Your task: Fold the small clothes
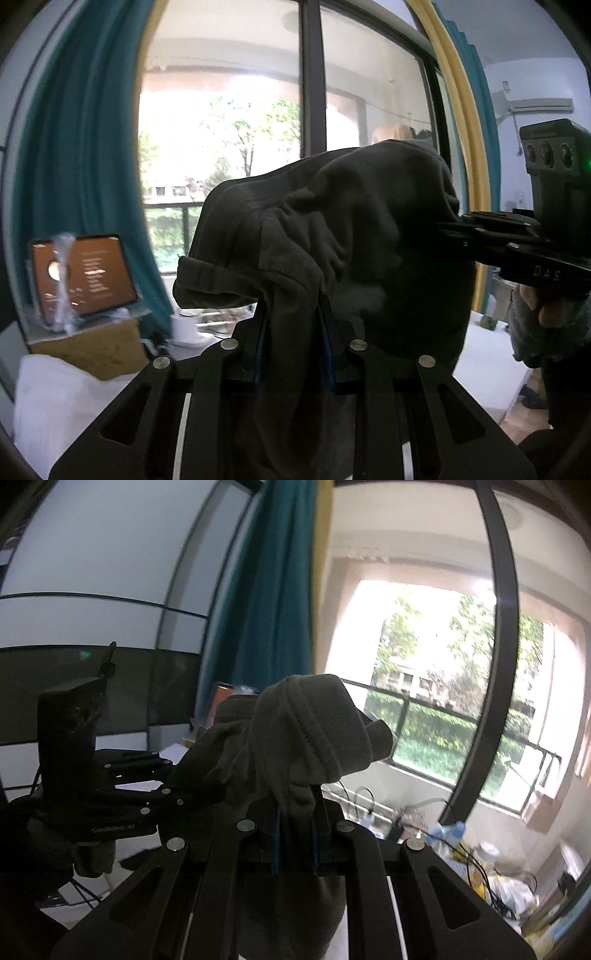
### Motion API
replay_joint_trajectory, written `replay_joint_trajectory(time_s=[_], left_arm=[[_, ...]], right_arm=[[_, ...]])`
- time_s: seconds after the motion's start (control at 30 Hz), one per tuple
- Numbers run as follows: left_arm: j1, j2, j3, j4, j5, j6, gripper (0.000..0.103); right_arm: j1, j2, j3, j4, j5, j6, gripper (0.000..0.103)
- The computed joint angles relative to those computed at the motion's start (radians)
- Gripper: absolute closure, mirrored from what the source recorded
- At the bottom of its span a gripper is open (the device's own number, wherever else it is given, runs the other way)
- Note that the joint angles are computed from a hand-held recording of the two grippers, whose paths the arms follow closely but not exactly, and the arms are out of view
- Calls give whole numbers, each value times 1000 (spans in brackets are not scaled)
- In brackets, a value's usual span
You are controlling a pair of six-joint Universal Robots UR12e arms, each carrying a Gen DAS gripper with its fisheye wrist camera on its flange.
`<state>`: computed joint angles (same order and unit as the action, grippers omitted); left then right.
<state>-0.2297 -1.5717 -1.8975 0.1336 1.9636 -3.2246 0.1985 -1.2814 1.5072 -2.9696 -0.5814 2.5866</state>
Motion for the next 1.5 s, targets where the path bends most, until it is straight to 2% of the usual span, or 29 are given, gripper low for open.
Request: replay_joint_trajectory(time_s=[0.17, 0.27, 0.4, 0.53, 0.63, 0.77, 0.97, 1.13, 1.5], left_arm=[[-13, 51, -42, -7, 86, 27, 78], [-3, 94, -72, -36, 85, 7, 78], [-1, 135, -94, -107, 103, 1, 78], [21, 162, -121, -159, 95, -30, 78], [49, 170, -138, -189, 62, -66, 78], [90, 157, -140, -210, -14, -83, 78], [157, 121, -125, -241, -113, -71, 78], [207, 89, -107, -298, -192, -50, 78], [292, 25, -76, -406, -280, -80, 78]], right_arm=[[21, -8, 11, 7, 56, -37, 91], [29, -12, 19, 30, 99, -66, 91], [49, -13, 22, 125, 133, -132, 91], [57, -22, 34, 220, 133, -196, 91], [65, -19, 38, 261, 104, -220, 91], [80, 5, 27, 233, 33, -195, 91], [97, 58, -30, 255, -52, -139, 91], [113, 104, -81, 305, -114, -117, 91], [156, 231, -223, 435, -205, -89, 91]])
